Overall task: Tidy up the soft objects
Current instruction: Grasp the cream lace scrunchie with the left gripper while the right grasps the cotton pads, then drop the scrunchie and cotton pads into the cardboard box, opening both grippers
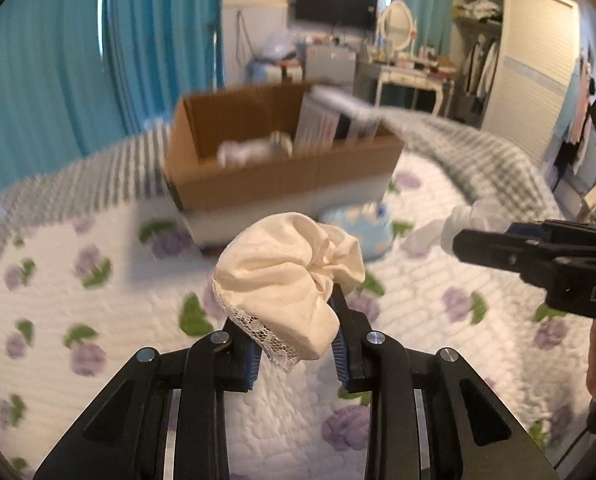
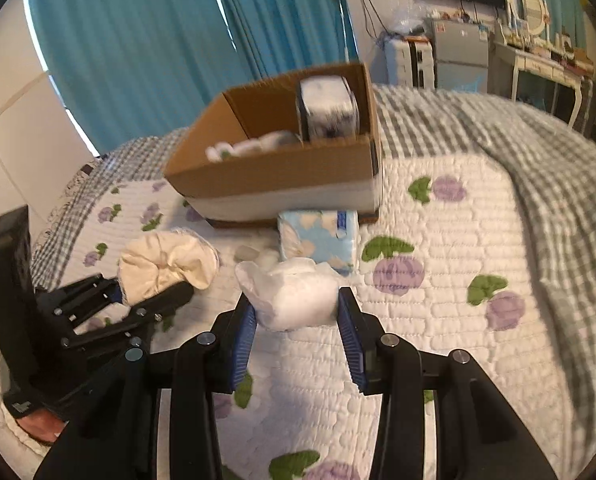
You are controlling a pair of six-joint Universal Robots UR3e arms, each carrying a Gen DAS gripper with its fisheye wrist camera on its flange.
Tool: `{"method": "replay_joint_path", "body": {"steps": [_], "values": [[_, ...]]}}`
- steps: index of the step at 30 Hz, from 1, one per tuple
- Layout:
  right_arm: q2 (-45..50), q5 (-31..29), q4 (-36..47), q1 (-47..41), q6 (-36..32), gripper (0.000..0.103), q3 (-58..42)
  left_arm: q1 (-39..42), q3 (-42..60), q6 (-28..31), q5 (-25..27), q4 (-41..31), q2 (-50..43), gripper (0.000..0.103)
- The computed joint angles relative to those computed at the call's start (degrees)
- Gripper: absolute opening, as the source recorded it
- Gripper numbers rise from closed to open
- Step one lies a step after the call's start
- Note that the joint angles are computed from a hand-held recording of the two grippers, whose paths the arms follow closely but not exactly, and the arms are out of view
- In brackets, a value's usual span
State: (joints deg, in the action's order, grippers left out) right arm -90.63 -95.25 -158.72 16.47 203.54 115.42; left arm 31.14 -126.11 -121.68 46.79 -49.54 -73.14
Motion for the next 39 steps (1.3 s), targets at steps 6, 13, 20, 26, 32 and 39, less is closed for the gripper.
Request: {"method": "replay_joint_path", "body": {"steps": [6,13,20,26,32,39], "values": [[-3.66,-4.26,9.99,2.70,-3.38,0.040,-11.61,3.64,10.55,1.13,-6.96,-14.24,5.78,0.028],[3.94,-2.92,16.76,0.02,-9.21,0.040,-31.32,-1.42,22.73,-11.45,-7.90,-4.05,-3.69,0.029],[19.88,4.03,20.69,-7.10,-12.50,0.040,-50.18,-13.43,37.65,-23.84,1.01,11.08,-24.43,0.034],[33.41,6.95,21.16,-10.83,-14.17,0.040,-61.68,-20.50,46.17,-26.23,9.83,19.23,-40.35,0.055],[43.07,8.04,20.59,-13.02,-14.91,0.045,-69.60,-24.39,51.72,-29.68,15.70,28.02,-50.68,0.059],[42.38,6.97,17.15,-13.67,-13.28,0.073,-66.80,-23.98,49.86,-33.90,16.97,32.48,-49.86,0.071]]}}
